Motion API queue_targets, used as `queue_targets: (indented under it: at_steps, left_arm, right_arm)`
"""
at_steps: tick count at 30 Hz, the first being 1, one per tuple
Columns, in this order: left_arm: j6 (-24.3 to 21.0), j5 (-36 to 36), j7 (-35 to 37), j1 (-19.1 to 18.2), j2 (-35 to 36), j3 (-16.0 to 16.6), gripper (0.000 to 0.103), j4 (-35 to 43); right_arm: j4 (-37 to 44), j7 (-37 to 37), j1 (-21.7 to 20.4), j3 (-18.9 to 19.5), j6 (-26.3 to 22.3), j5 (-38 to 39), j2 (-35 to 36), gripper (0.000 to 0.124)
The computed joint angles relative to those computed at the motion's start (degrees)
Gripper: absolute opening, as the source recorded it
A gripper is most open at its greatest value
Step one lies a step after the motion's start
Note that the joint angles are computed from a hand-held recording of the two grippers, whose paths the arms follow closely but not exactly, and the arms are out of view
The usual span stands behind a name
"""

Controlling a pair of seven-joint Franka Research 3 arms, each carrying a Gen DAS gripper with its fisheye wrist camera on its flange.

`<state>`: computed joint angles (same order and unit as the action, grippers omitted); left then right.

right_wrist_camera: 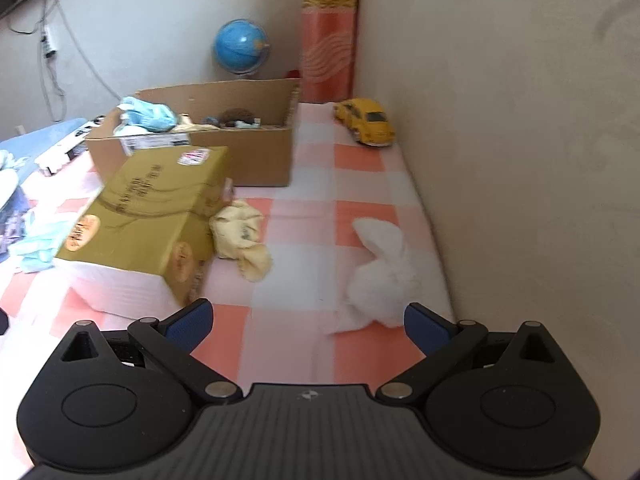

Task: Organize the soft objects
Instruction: 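Grasp a blue face mask with the left gripper while the right gripper grasps the white crumpled cloth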

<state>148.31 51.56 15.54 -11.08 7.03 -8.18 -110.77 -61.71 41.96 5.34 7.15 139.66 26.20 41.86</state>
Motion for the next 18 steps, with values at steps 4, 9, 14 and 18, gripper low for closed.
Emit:
queue_targets:
  at_steps: [4,9,14,18]
  left_arm:
    - [-0.3,-1.5,-1.5,0.4,0.9,0.4,0.102,0.0]
    - [0.4,-4.6,-1.6,1.1,1.4,0.8,0.102,-0.8]
    - [2.6,-2.0,-7.4,1.2,1.4,1.8,0.102,-1.4]
    - [0.8,0.5,-11.7,0.8,2.3,2.2,0.101,0.2]
  right_arm:
    - [-3.4,-0.3,0.5,-0.6,2.0,-0.8,-1.4,0.103]
    - [-7.4,-1.5,1.0,-1.0,3.8,-2.0,-3.0,0.103]
    - [-7.7,-1.7,0.0,0.0,1.9,-0.2,-3.1,0.103]
    - [-9.3,-1.4,0.4,-0.2,3.4,0.4,-3.9,0.103]
